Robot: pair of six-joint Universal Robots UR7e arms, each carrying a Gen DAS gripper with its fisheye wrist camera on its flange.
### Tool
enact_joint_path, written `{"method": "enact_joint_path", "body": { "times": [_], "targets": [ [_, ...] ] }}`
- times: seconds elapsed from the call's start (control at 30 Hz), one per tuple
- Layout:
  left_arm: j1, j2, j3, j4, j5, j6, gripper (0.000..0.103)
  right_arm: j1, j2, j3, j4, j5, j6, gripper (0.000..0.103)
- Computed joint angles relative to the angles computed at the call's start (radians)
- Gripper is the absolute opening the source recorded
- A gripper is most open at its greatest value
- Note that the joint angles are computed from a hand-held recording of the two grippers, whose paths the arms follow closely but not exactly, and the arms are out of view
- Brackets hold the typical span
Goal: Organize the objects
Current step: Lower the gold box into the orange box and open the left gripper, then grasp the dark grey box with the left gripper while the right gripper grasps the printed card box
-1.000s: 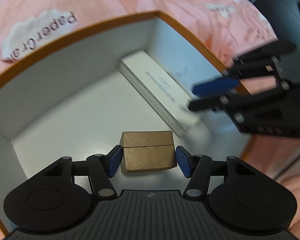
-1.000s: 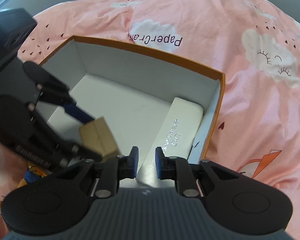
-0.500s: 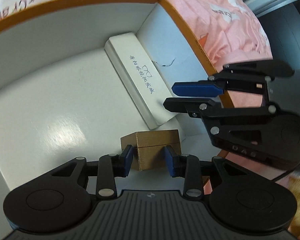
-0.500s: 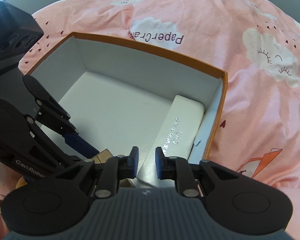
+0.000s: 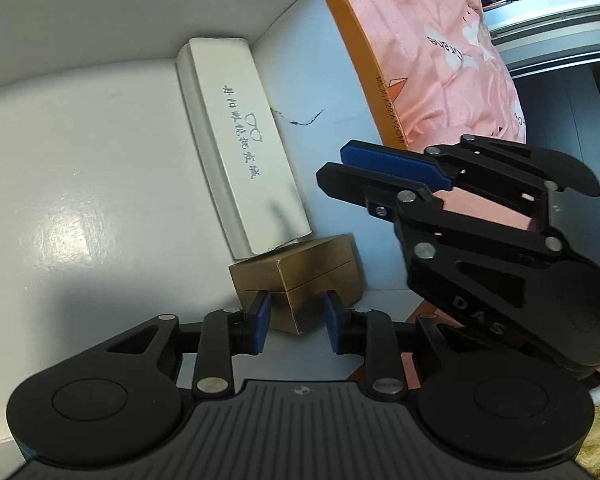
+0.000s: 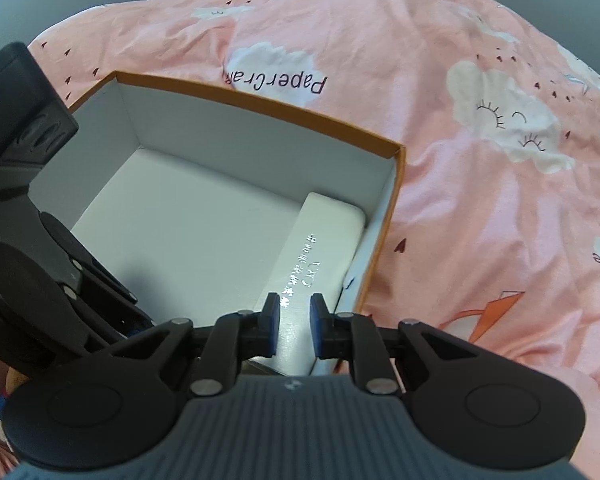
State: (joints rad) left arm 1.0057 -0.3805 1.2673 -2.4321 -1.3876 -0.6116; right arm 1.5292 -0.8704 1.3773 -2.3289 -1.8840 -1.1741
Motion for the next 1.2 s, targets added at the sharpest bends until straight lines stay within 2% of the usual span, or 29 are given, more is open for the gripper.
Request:
{"method": "enact_joint_path", "body": {
  "times": [0.03,0.1,0.17,0.27,0.37,0.53,0.63,0.77,0.87,0.93,0.97,1.0,1.03,1.13,1.2],
  "targets": [
    [-0.003,0.001,0.002,-0.006,0.006,0.005,0.037,-0.001,-0.004,0.001,0.001,0.005,0.004,0.017],
    [-0.012,-0.002,0.014,-0.02,0.031,-0.001,0.048,0.0,-0.015,0.013,-0.013,0.013,0.005,0.018],
    [-0.022,-0.022,0.052,-0.067,0.06,-0.004,0.052,0.0,-0.034,0.034,-0.041,0.025,0.001,0.018],
    [-0.058,-0.073,0.152,-0.205,0.12,0.017,0.052,-0.007,-0.077,0.074,-0.074,0.067,0.012,0.019],
    [-0.118,-0.132,0.277,-0.352,0.223,0.074,0.052,-0.021,-0.135,0.127,-0.107,0.131,0.059,0.021],
    [-0.213,-0.202,0.44,-0.487,0.351,0.094,0.052,-0.068,-0.274,0.269,-0.152,0.293,0.12,0.03],
    [-0.26,-0.238,0.544,-0.563,0.405,0.064,0.052,-0.101,-0.345,0.353,-0.148,0.343,0.15,0.031],
    [-0.298,-0.237,0.615,-0.557,0.476,-0.001,0.052,-0.146,-0.393,0.416,-0.061,0.326,0.246,0.037],
    [-0.318,-0.242,0.653,-0.492,0.527,-0.051,0.052,-0.174,-0.4,0.449,-0.028,0.296,0.33,0.045],
    [-0.336,-0.237,0.665,-0.443,0.575,-0.064,0.056,-0.181,-0.396,0.462,-0.02,0.269,0.374,0.049],
    [-0.343,-0.232,0.669,-0.436,0.59,-0.047,0.061,-0.182,-0.394,0.465,-0.014,0.26,0.391,0.056],
    [-0.347,-0.223,0.669,-0.433,0.603,-0.032,0.067,-0.183,-0.391,0.469,-0.012,0.255,0.404,0.061],
    [-0.349,-0.221,0.675,-0.434,0.61,-0.02,0.069,-0.181,-0.39,0.473,-0.018,0.251,0.413,0.062],
    [-0.349,-0.215,0.683,-0.442,0.614,0.01,0.07,-0.172,-0.391,0.483,-0.029,0.235,0.41,0.071],
    [-0.345,-0.209,0.688,-0.466,0.604,0.043,0.073,-0.17,-0.388,0.482,-0.02,0.223,0.399,0.073]
  ]
}}
